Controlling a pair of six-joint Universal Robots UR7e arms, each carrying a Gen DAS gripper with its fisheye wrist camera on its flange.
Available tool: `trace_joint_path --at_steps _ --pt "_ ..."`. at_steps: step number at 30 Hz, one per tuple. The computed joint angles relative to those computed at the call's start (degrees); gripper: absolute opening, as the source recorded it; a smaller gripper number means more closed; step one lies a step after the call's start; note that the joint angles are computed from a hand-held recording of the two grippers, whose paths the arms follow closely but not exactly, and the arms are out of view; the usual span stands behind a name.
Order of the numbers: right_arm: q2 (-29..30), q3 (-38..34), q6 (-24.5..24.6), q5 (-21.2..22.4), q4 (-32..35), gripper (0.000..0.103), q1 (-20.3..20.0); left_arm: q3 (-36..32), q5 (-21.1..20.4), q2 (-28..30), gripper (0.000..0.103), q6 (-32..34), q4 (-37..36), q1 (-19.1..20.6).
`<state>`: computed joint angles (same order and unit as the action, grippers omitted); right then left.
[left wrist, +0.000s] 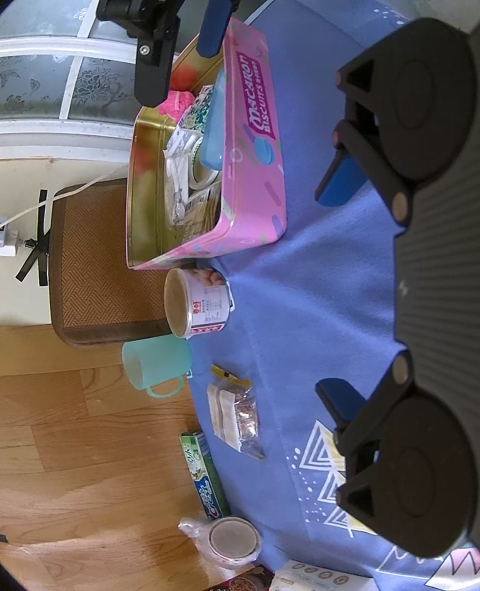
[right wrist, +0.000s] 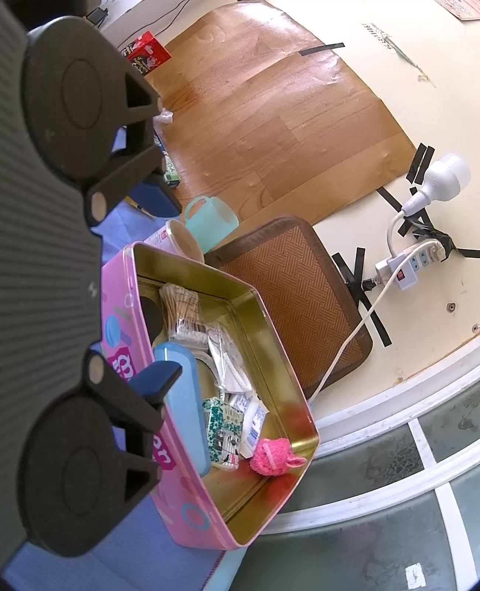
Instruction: Organize soft objects
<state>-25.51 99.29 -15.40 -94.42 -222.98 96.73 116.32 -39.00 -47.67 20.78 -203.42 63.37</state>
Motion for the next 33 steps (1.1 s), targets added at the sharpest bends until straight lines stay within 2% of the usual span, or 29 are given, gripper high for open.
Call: trace_joint_path --at_steps 33 --pt "0.44 0.57 0.13 -1.79 -1.26 0.087 0.49 0.48 -0.34 -0.24 0.103 1.33 -1.97 -0.15"
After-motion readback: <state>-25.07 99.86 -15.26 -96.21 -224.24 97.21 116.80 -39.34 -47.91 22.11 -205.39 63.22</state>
